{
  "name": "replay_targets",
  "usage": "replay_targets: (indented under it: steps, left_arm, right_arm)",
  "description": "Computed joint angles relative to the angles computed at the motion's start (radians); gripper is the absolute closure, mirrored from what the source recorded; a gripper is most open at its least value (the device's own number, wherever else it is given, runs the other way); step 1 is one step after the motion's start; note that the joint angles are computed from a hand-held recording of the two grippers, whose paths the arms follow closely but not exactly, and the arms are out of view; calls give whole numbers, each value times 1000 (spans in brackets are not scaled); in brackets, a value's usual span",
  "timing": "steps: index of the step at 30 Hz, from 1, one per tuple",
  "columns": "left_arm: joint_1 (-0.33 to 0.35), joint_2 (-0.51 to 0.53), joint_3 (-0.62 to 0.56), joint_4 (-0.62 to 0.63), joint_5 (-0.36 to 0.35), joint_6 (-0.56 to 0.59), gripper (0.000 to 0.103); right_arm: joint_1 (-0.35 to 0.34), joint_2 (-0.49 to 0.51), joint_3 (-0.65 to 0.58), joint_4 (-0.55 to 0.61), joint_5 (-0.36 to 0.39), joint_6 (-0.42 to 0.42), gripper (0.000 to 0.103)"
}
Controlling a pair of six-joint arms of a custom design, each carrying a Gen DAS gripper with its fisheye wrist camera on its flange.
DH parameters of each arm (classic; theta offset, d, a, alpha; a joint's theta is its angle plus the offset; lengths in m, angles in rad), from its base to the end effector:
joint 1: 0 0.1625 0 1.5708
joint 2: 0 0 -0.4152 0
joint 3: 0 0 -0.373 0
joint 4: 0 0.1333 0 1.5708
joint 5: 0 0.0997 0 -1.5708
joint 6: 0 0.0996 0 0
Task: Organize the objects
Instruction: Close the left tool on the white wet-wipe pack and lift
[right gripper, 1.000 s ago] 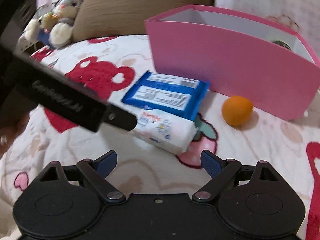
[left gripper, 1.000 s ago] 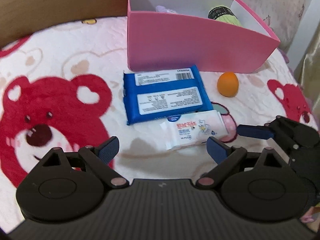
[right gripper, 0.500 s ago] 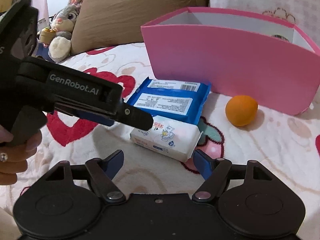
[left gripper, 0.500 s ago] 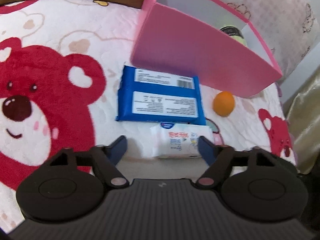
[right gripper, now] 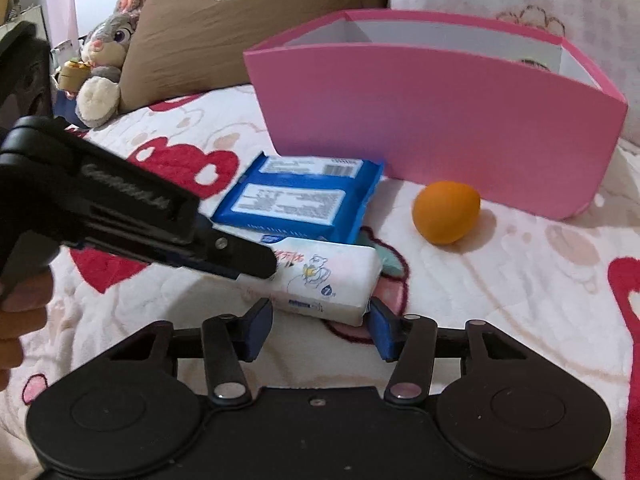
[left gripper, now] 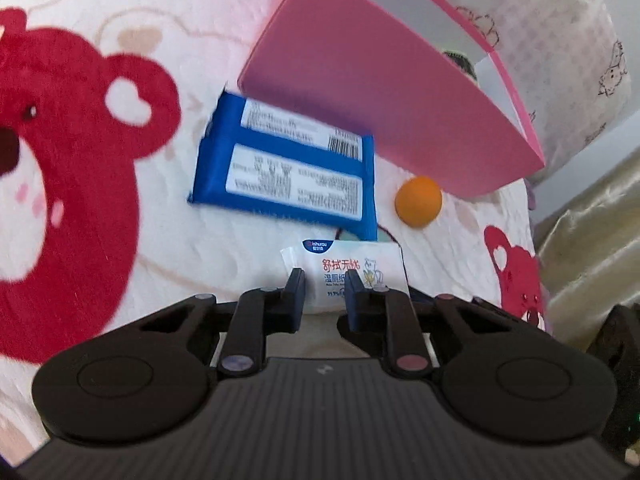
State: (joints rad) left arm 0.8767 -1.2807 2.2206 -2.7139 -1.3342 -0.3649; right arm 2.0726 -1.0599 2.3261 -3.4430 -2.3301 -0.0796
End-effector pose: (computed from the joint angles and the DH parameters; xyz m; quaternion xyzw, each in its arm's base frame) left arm -0.1713 -0.4507 0.1844 0.1501 0.9765 -0.1462 0.0505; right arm 0.2674 -0.3528 0.1663 0.1481 -0.8810 0.3451 0.2878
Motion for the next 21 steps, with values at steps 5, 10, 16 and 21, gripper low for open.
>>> replay_targets:
  steps: [5,10,16,21]
  left_arm:
    - [-22,20,1,8,49,-19,79]
    - [-29,49,-26,53,50,-21,65]
    - [-88,46,13,22,134,-16,66]
    - [-101,22,23,23,141,-8,68]
  right_arm:
    - [-12,3,5,-15,13,-29,43]
    - [-28,35,-7,-49,47,-61,21]
    - [-4,82,-35,-65,-16,-84,23]
    - [16,53,-36,-11,-55,-62,40]
